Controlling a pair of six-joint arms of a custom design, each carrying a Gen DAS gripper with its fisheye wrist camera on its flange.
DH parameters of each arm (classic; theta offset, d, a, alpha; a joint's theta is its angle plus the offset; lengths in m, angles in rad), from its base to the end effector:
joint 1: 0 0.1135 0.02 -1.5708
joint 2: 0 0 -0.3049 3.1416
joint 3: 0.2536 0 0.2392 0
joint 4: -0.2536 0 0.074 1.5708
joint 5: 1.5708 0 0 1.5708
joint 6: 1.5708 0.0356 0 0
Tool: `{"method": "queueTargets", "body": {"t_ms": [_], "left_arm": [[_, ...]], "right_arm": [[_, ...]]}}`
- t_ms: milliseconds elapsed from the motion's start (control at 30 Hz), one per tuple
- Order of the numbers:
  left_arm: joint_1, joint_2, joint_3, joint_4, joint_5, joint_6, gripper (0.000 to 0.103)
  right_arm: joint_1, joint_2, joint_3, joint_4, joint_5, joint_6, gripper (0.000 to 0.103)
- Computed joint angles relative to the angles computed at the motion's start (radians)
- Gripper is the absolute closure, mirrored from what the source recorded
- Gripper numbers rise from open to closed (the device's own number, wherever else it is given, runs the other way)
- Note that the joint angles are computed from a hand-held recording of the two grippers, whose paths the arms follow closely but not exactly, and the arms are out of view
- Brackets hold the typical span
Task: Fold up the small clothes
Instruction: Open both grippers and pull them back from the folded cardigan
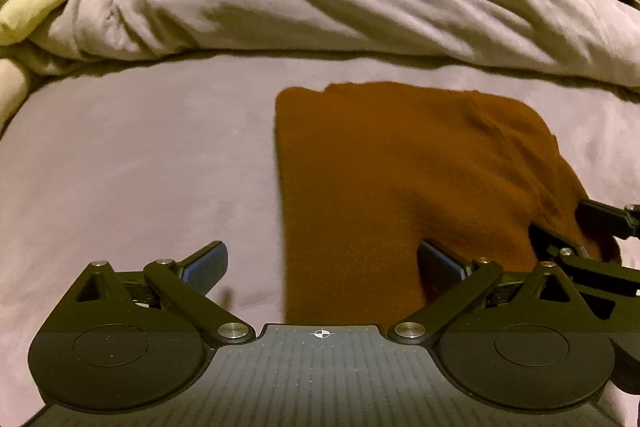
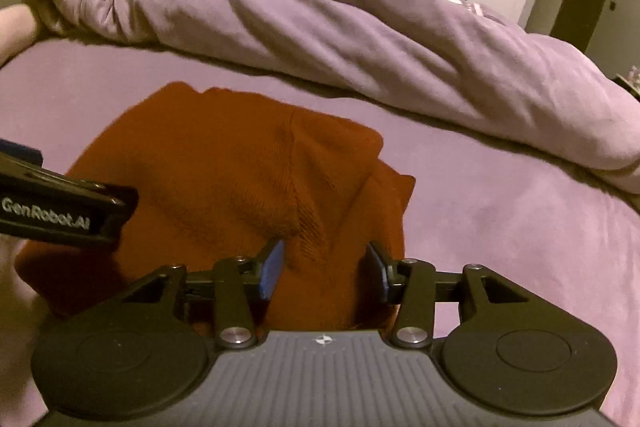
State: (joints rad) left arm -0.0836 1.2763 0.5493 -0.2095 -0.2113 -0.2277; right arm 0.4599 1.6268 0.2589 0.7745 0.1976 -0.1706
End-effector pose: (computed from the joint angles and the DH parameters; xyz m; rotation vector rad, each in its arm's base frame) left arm 0.2088 -0.0100 0.2086 -0.2647 2.4684 0.1337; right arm 0.2117 0.0971 0.1423 -0.5585 2.0777 -0.0461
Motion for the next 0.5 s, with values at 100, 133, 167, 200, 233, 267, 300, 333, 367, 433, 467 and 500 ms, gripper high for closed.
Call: {"method": "queueTargets", "body": {"t_ms": [100, 133, 167, 200, 233, 267, 300, 333, 367, 433, 467, 500], "left_arm": [[0.001, 0.021, -0.015, 0.037, 0.004, -0.006, 0.000], [-0.010, 0.024, -0.026, 0.057, -0.010, -0.003, 0.000], [-0.023, 0.023, -0.036, 0.072, -0.027, 0.003, 0.000], [-0.042, 0.015, -0.047, 0.084, -0.052, 0.015, 0.000], [-0.060, 0.004, -0.051, 0.081, -0.075, 0.027, 0.000], [-0.071, -0.013, -0.047, 0.060, -0.089, 0.036, 0.000], [-0.074, -0.035, -0.039, 0.028, -0.092, 0.045, 0.000], [-0.079, -0.064, -0.028, -0.020, -0.094, 0.043, 0.000], [-0.083, -0.086, -0.017, -0.065, -0.096, 0.032, 0.000], [-0.096, -0.163, -0.019, -0.139, -0.100, -0.017, 0.000], [-0.107, -0.209, -0.019, -0.194, -0.100, -0.058, 0.000], [-0.116, -0.247, -0.018, -0.243, -0.095, -0.092, 0.000]], "right_arm": [[-0.002, 0.029, -0.001, 0.033, -0.002, -0.009, 0.057], [-0.001, 0.041, -0.006, 0.052, -0.001, -0.010, 0.057], [0.000, 0.045, -0.011, 0.067, 0.001, -0.011, 0.057], [0.001, 0.053, -0.025, 0.097, 0.000, -0.015, 0.056], [-0.001, 0.056, -0.038, 0.121, -0.004, -0.017, 0.056], [-0.002, 0.050, -0.054, 0.141, -0.005, -0.014, 0.055], [-0.005, 0.029, -0.075, 0.151, -0.009, -0.009, 0.053], [-0.002, -0.010, -0.099, 0.145, -0.007, 0.002, 0.048], [0.004, -0.054, -0.115, 0.116, 0.000, 0.015, 0.042], [0.018, -0.189, -0.152, -0.010, 0.017, 0.054, 0.033], [0.020, -0.252, -0.173, -0.059, 0.017, 0.076, 0.033], [0.023, -0.326, -0.194, -0.125, 0.021, 0.101, 0.031]]}}
